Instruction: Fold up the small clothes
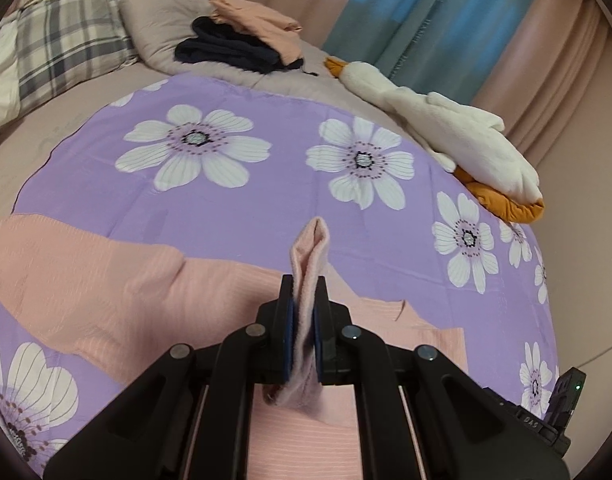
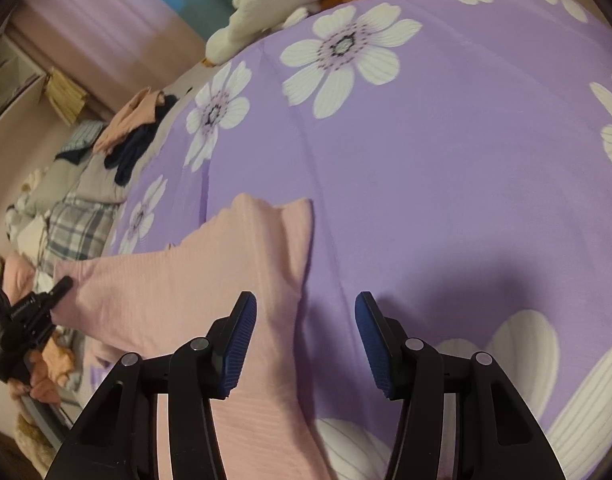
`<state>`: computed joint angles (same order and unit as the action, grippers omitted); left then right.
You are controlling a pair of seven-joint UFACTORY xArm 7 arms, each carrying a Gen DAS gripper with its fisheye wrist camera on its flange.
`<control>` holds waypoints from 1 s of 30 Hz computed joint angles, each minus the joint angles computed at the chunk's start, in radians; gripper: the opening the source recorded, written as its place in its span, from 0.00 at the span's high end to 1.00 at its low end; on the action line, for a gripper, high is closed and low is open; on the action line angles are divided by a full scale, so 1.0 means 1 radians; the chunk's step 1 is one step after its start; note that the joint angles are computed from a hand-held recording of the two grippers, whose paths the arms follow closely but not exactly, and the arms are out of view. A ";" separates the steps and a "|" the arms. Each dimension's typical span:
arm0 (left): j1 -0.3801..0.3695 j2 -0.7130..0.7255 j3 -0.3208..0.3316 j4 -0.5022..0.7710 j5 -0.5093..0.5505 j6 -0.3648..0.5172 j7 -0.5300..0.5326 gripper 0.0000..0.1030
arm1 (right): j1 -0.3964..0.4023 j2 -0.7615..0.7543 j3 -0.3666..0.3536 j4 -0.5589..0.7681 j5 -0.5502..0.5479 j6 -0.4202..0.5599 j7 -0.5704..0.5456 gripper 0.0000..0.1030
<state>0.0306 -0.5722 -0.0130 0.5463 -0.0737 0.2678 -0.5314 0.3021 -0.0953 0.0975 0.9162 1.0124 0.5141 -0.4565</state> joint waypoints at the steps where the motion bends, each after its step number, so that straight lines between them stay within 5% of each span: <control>1: 0.001 -0.005 0.005 -0.005 -0.002 0.003 0.000 0.93 | 0.002 0.009 0.004 0.007 -0.007 0.000 0.002 0.56; 9: 0.027 -0.035 0.023 -0.039 0.002 0.038 0.006 0.93 | 0.014 0.058 0.039 0.038 -0.099 -0.009 0.051 0.70; 30: 0.075 -0.024 0.028 -0.077 0.015 0.088 0.030 0.93 | 0.030 0.078 0.060 0.040 -0.229 -0.035 0.139 0.70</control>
